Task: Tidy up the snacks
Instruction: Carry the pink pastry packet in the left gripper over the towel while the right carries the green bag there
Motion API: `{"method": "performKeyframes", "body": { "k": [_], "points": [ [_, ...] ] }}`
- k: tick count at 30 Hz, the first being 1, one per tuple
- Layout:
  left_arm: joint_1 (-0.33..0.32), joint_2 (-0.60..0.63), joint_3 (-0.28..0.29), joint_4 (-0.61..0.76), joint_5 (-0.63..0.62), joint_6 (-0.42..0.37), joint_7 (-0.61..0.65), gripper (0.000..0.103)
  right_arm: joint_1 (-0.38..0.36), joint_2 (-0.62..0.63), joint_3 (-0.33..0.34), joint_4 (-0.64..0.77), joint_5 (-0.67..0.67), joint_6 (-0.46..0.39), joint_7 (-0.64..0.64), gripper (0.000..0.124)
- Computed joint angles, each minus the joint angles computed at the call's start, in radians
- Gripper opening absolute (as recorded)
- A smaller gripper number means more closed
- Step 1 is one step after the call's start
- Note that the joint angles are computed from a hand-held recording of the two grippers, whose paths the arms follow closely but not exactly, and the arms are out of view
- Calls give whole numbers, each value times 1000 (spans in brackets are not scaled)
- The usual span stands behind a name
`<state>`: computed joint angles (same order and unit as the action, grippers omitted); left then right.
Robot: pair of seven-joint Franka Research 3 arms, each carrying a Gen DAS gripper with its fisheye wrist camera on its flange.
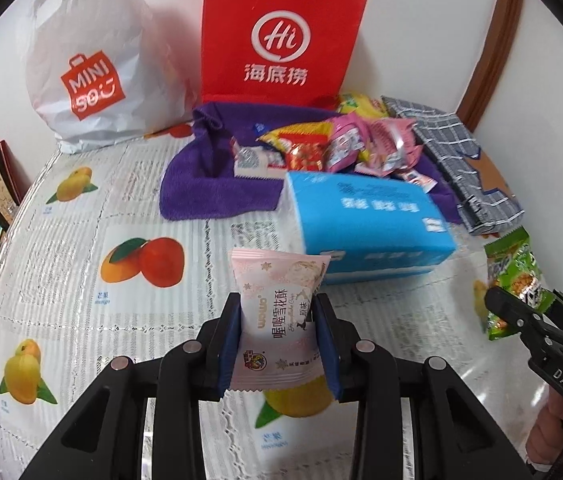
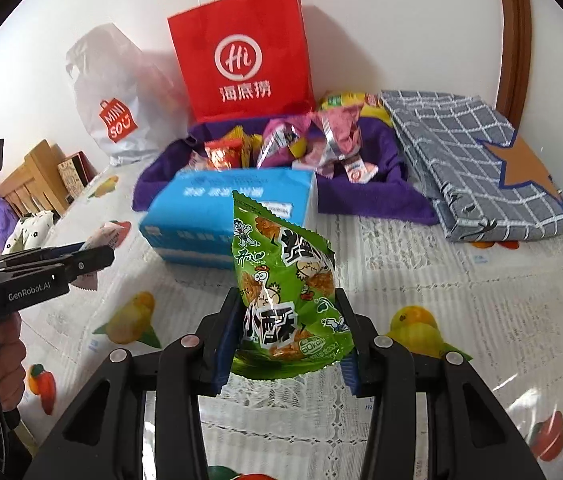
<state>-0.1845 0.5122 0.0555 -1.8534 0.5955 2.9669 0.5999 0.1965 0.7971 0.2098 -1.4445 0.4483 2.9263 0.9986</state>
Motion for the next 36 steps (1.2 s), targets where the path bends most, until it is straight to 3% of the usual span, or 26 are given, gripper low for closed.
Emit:
{"method": "performKeyframes", "body": {
  "k": [21,28,36],
  "points": [
    [38,-70,-63,38,-36,-35,98,34,7,-51,-8,30,2,6,45,43],
    [60,-45,-88,95,-89,-50,170,34,51,-16,-65,122,-46,-26,110,43],
    [72,-10,-97,166,-135,-77,226,34,61,67,-72,284,-81,-111,159,43]
  ]
}}
